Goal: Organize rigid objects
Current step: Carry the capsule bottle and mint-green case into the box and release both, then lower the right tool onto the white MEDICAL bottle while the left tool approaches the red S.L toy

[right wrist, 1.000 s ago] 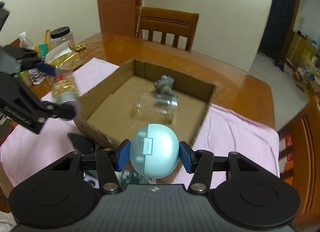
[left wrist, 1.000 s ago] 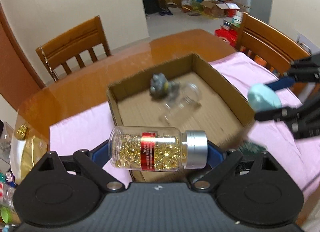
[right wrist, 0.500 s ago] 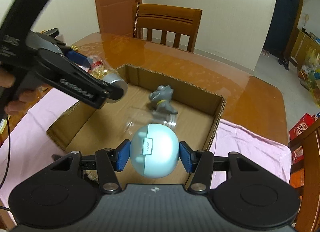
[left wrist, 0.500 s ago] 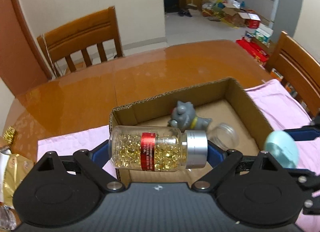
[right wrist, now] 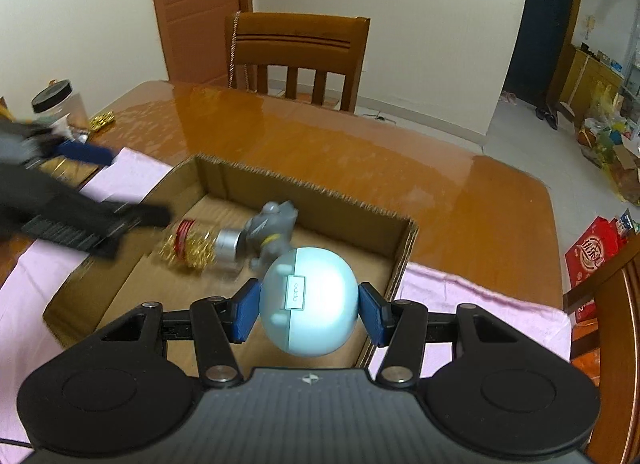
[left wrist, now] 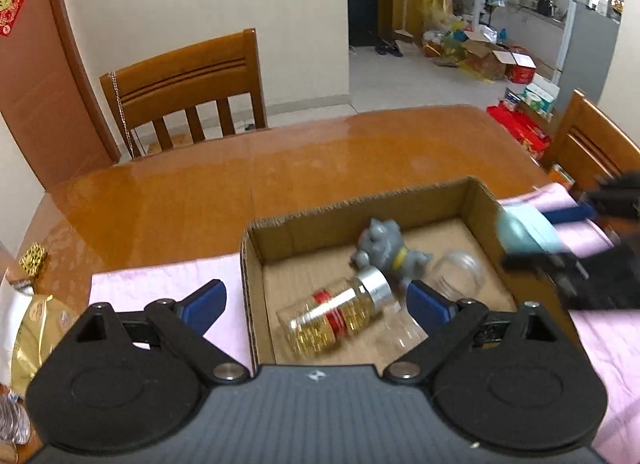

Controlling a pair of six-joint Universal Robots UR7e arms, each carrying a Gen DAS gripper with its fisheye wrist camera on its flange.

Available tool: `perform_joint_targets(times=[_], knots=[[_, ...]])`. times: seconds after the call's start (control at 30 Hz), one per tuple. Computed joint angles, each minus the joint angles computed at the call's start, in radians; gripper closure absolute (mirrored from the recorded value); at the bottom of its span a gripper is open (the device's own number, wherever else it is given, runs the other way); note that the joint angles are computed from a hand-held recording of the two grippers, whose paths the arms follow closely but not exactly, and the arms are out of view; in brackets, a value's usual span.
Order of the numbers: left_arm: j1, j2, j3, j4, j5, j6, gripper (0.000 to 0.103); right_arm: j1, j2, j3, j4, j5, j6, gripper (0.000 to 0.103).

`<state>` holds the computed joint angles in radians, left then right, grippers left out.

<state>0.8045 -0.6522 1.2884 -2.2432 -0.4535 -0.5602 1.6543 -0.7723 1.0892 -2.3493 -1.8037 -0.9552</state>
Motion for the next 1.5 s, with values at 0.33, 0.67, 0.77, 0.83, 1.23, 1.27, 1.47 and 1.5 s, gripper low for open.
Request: perform_joint_targets(times=[0.33, 0.67, 0.77, 0.83, 1.23, 1.27, 1.47, 1.5], knots=[[-0.069, -0.091, 0.141, 0.158, 0.054, -0.256, 0.007, 0.005, 0.121, -0.138, 0.011, -0.056, 0.078, 0.045], [-0.099, -0.139, 0.215, 0.205, 0.052, -0.385, 0.004, 0.008, 0.102, -0.084, -0.094, -0.026, 0.075, 0.000], [-0.106, -0.149, 0.230, 0.221, 0.062, -0.430, 0.003, 0.014, 0.082, -0.068, -0.096, -0.025, 0.074, 0.000], [-0.110, -0.155, 0.241, 0.220, 0.055, -0.444, 0.003, 0.018, 0.063, -0.047, -0.095, -0.034, 0.066, 0.000], [-0.140, -0.167, 0.287, 0.306, 0.025, -0.546, 0.003, 0.003, -0.106, 0.184, -0.172, -0.005, 0.051, 0.000], [-0.142, -0.168, 0.291, 0.312, 0.018, -0.550, 0.003, 0.001, -0.119, 0.204, -0.182, -0.005, 0.046, 0.000], [-0.159, -0.179, 0.320, 0.361, 0.013, -0.606, 0.003, -0.022, -0.199, 0.323, -0.220, -0.001, 0.064, 0.000], [-0.165, -0.179, 0.322, 0.377, 0.012, -0.623, 0.003, -0.026, -0.214, 0.348, -0.228, -0.003, 0.068, 0.000]])
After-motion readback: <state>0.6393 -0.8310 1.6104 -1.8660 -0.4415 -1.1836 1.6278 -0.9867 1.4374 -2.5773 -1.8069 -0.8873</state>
